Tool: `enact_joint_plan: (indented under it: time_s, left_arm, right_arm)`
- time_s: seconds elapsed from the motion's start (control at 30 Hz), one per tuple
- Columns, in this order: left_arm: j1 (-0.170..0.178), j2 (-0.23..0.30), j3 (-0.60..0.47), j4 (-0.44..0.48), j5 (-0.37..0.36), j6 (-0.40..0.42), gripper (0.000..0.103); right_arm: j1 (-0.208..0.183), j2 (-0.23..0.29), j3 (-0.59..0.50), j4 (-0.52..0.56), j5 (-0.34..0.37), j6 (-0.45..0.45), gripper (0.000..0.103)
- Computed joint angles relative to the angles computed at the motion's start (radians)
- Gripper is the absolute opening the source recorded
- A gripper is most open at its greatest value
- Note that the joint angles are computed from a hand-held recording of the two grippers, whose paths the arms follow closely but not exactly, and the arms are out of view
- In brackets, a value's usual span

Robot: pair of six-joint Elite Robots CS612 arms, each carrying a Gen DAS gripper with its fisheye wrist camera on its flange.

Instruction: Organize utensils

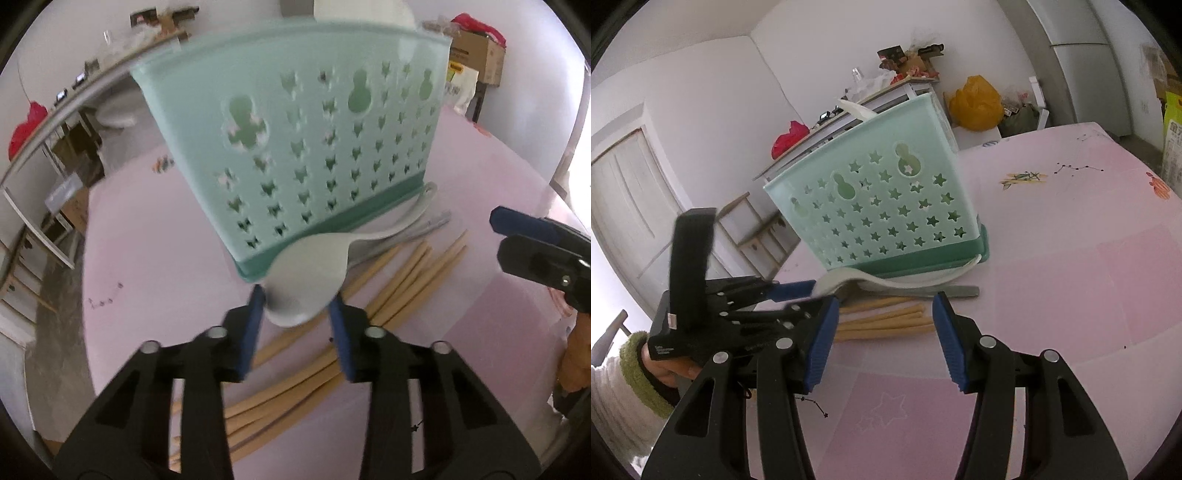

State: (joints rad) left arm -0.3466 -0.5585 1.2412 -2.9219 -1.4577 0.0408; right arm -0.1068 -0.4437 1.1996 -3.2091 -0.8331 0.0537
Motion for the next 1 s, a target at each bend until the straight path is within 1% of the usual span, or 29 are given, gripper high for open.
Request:
enact_joint_plan:
  time_s: [0.1,0.17,0.33,0.5,0.53,0.67,0.73,0.8,0.87,0.93,1.0]
  left_arm:
    - [0.001,-0.005,0.006,-0.024,0.001,-0.015,0.025]
    - [0.004,-0.001,-0.001,-0.034,0.009,-0.024,0.024]
    - [0.015,0.013,-0.022,-0.035,-0.016,-0.052,0.024]
    - [0.022,0.031,-0.037,-0.050,-0.034,-0.043,0.024]
    - [0.022,0.035,-0.040,-0.058,-0.032,-0.041,0.019]
    - [0.022,0.038,-0.035,-0.122,-0.010,-0.003,0.009]
    - [0.012,0.029,-0.013,-0.170,0.021,0.028,0.004]
    - [0.008,0.025,0.000,-0.210,0.037,0.053,0.002]
    - [0.004,0.019,0.017,-0.246,0.037,0.063,0.002]
    - [-0.003,0.010,0.035,-0.273,0.038,0.066,0.002]
    - [-0.004,0.007,0.049,-0.308,0.024,0.058,0.002]
  right_arm:
    - [-0.002,0.001,-0.001,-0.007,0.001,0.008,0.052]
    - [-0.003,0.002,-0.002,-0.007,0.004,0.013,0.052]
    - [-0.003,0.001,0.000,-0.008,0.005,0.018,0.052]
    - [-0.003,0.001,0.000,0.000,0.003,0.014,0.052]
    - [-0.003,0.001,0.000,0.001,0.001,0.013,0.052]
    - [-0.003,-0.001,0.005,-0.008,-0.009,0.013,0.052]
    - [-0.003,-0.002,0.007,-0.004,-0.013,0.012,0.052]
    - [-0.003,-0.003,0.008,0.000,-0.017,0.014,0.052]
    - [-0.002,-0.006,0.012,0.002,-0.024,0.011,0.052]
    - [0.000,-0.012,0.019,0.003,-0.035,0.004,0.052]
    - [0.002,-0.018,0.025,0.005,-0.045,-0.003,0.052]
